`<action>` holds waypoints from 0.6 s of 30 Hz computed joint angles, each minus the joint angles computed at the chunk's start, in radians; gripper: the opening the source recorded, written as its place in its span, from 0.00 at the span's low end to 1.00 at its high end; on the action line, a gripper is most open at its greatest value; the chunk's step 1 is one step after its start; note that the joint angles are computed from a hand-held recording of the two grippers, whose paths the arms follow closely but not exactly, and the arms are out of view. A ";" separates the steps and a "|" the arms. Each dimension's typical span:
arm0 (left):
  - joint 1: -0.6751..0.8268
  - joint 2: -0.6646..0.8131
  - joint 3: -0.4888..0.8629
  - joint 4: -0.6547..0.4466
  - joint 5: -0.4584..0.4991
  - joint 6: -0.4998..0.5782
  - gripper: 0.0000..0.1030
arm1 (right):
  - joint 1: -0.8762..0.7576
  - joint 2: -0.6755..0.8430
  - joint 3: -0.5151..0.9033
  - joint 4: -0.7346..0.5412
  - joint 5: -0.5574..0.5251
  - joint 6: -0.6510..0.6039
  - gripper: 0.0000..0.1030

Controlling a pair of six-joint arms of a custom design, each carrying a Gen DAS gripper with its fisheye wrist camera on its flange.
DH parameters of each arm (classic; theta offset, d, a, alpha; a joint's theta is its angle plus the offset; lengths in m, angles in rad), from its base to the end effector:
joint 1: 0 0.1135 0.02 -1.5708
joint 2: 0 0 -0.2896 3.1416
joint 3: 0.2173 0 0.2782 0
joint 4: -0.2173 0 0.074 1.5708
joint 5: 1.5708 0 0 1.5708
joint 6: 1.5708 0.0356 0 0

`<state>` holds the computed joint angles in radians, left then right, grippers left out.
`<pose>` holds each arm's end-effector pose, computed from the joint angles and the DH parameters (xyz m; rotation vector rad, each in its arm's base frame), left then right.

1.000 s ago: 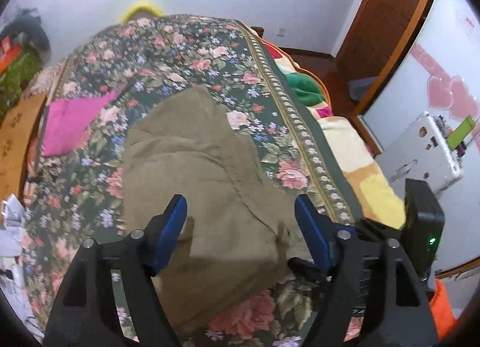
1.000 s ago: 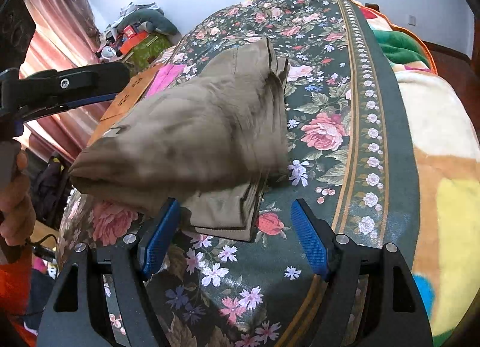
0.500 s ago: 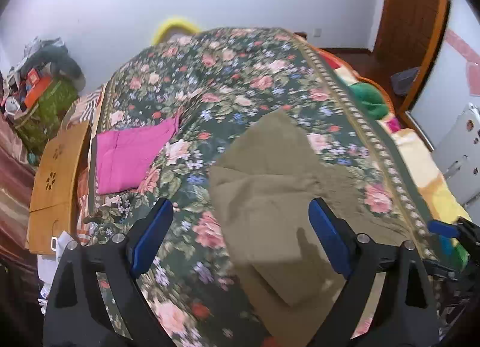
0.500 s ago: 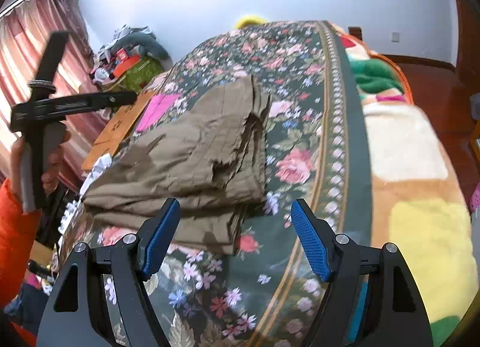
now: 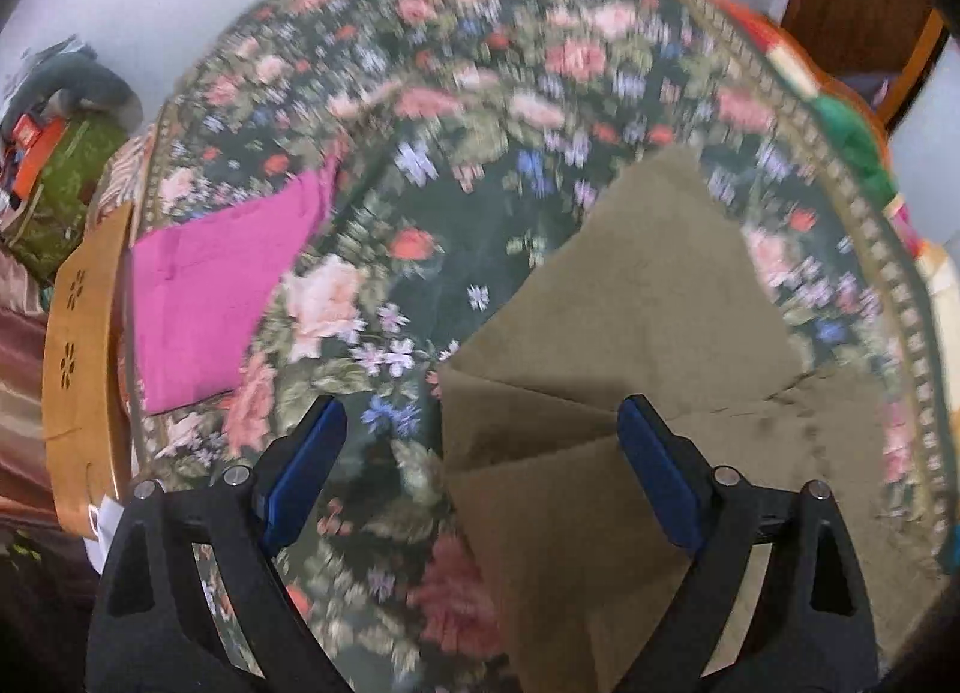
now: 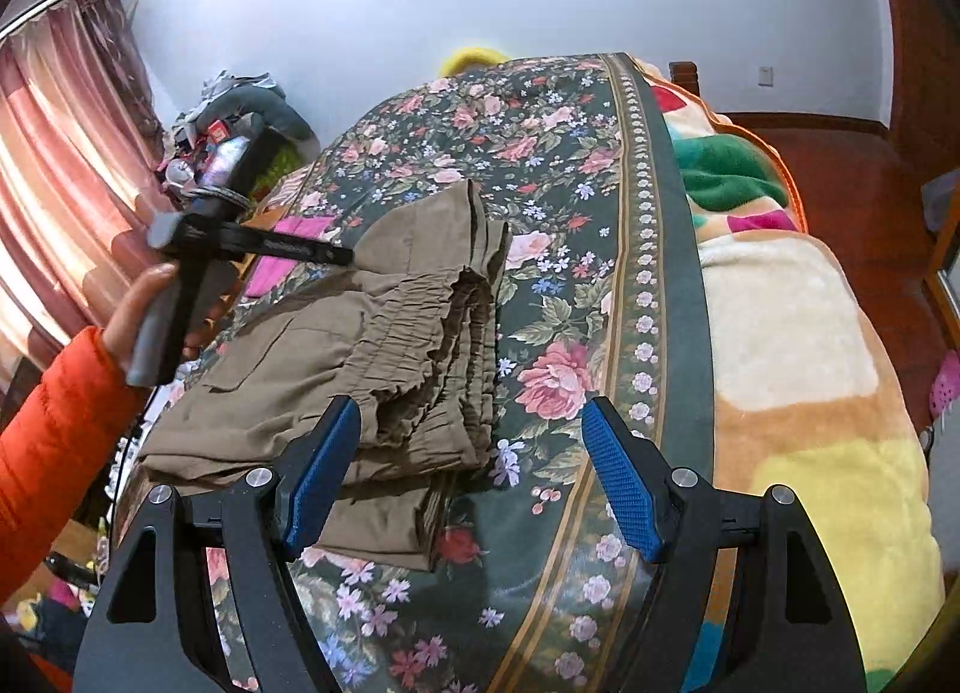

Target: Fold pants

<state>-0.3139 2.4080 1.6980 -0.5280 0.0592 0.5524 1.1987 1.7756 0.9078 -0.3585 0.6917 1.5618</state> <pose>0.4901 -0.1613 0.0723 1.1897 2.5393 -0.0264 0.1428 0.3034 0.1331 0.5792 2.3247 0.2453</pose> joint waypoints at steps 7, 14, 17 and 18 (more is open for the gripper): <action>0.012 0.044 -0.056 0.117 -0.052 0.103 1.00 | -0.024 0.018 0.012 0.009 -0.026 -0.032 0.71; 0.072 -0.047 -0.191 0.146 -0.038 0.116 1.00 | -0.001 0.021 0.041 -0.018 -0.004 -0.027 0.71; 0.097 -0.126 -0.314 0.212 -0.037 0.136 1.00 | 0.012 0.024 0.053 -0.029 0.002 -0.017 0.71; 0.112 -0.156 -0.354 0.229 -0.030 0.147 1.00 | 0.016 0.026 0.057 -0.033 0.003 -0.015 0.71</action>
